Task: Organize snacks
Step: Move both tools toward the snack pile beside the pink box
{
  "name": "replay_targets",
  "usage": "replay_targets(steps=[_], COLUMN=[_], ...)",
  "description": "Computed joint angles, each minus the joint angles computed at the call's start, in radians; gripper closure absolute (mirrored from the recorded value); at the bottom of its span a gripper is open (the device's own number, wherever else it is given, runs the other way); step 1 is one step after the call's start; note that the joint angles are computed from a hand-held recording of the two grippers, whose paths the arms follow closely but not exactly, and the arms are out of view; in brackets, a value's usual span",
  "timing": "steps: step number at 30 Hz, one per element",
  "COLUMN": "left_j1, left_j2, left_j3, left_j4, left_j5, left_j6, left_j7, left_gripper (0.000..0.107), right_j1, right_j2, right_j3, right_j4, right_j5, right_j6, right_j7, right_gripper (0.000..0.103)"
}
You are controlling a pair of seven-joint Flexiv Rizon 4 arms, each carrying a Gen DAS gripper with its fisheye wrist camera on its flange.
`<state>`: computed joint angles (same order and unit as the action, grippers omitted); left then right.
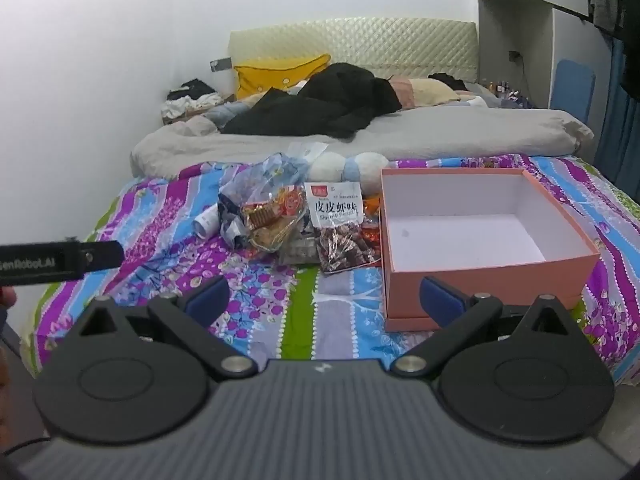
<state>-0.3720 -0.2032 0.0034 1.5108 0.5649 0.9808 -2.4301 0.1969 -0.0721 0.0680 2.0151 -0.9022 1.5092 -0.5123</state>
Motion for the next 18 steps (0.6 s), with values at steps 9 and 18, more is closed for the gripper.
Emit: replay_targets(steps=[9, 18], left_j1=[0.005, 0.009], left_j2=[-0.021, -0.022], left_j3=[0.004, 0.012], left_j4=[0.009, 0.033], left_j5=[-0.026, -0.054], left_j6=[0.035, 0.077], left_j7=[0.036, 0.056], left_gripper=[0.004, 0.004], right_j1=[-0.006, -0.020], right_j2=[-0.012, -0.007], right_j3=[-0.039, -0.015], right_j4=[-0.011, -0.004], right_j5=[-0.168, -0.165], right_j6=[0.026, 0.011], right_j7=[0.147, 0.144], right_gripper=[0.000, 0.000])
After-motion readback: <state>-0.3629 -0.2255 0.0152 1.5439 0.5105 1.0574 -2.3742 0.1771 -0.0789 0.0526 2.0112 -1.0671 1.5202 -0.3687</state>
